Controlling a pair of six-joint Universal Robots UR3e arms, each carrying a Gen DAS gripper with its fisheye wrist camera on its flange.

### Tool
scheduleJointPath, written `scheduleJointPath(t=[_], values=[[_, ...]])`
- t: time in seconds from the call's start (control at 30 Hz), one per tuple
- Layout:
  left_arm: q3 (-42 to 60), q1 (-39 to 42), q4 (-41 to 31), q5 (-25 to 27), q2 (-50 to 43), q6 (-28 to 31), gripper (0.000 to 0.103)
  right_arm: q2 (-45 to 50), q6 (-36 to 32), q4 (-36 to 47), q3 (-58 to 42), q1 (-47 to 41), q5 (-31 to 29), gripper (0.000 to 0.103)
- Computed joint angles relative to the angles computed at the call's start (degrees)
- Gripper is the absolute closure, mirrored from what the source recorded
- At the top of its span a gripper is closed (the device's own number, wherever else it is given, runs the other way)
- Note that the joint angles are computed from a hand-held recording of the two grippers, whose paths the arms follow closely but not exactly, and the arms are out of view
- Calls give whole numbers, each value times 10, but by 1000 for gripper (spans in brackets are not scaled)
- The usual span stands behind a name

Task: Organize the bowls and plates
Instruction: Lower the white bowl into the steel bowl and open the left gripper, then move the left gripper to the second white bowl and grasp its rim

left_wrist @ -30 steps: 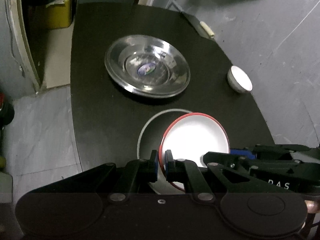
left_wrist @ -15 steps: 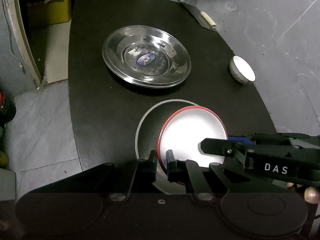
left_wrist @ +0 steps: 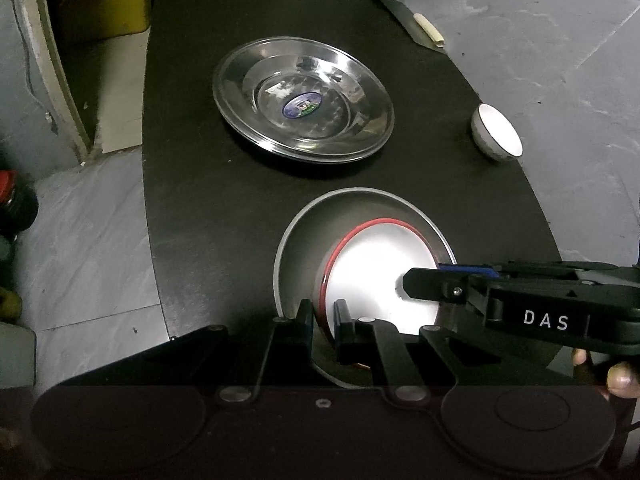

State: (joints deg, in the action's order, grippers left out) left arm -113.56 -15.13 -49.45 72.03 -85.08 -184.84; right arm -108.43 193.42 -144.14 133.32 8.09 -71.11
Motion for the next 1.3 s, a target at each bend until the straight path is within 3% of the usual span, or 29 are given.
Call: scheduleJointPath(t=[0.63, 0.97, 1.03, 1.1, 1.23, 1.3], values=[[14, 1, 5, 18, -2, -19, 91, -5, -17, -10, 3, -15, 14, 86], [61, -14, 21, 29, -23, -27, 84, -65, -29, -39, 43, -55, 29, 85], [79, -23, 25, 32, -38, -25, 70, -86, -29, -40, 56, -69, 30, 82], [103, -36, 28, 36, -60, -27, 42, -114, -26, -40, 73, -88, 30, 77], [165, -68, 31, 52, -115, -25, 23, -210, -31, -1, 116, -155, 39, 64], [212, -84, 16, 65, -150, -22, 15, -274, -36, 35, 139, -203, 49, 38]])
